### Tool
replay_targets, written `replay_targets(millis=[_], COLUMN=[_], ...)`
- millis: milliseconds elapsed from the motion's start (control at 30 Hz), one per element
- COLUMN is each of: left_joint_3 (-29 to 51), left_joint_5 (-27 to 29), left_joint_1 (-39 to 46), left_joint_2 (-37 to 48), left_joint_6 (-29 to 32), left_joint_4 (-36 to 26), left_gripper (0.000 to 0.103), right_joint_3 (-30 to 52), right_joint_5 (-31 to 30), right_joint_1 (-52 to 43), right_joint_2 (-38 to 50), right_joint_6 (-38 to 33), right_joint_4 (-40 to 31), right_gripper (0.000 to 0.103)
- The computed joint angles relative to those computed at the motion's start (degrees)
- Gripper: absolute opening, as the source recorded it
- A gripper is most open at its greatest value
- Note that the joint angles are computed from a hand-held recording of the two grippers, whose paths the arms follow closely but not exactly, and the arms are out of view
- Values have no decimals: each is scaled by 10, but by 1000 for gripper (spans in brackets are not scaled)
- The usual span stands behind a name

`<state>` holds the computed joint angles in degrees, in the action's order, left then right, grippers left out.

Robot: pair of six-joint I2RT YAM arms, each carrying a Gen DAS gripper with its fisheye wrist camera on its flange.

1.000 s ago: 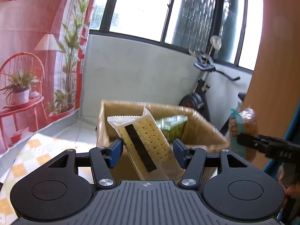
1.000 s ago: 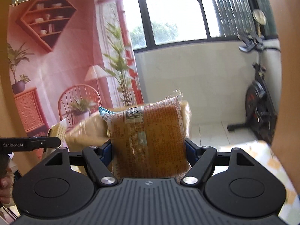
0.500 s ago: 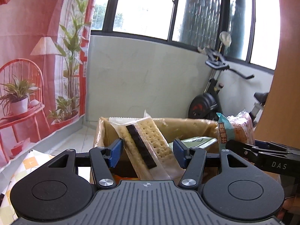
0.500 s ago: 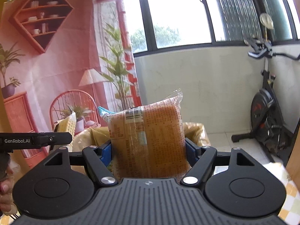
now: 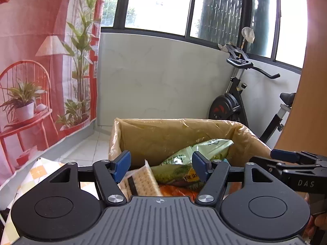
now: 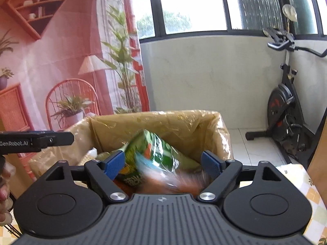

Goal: Organize snacks
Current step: 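Carry both packets over the box and open both tools to drop them, then move both empty tools back down to the remaining snacks on the table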

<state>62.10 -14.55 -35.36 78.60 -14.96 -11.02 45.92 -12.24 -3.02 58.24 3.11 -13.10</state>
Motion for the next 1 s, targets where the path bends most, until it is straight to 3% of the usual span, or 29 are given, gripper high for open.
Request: replay_targets(millis=[367, 700, 1000], left_joint_3=[-66, -189, -242], left_joint_5=[12, -30, -33], left_joint_1=[-7, -31, -27], left_joint_2=[-120, -252, -283], left_joint_6=[-8, -48, -103], left_joint_4=[-53, -75, -86], left_gripper=[69, 69, 69], right_joint_3=[-25, -66, -90], right_joint_5=[-4, -11, -11], right_joint_1=[6, -16, -20], right_joint_2=[-118, -255, -322], right_joint_6=[5, -16, -33], right_joint_4=[-75, -167, -220], right_gripper=[86, 85, 85])
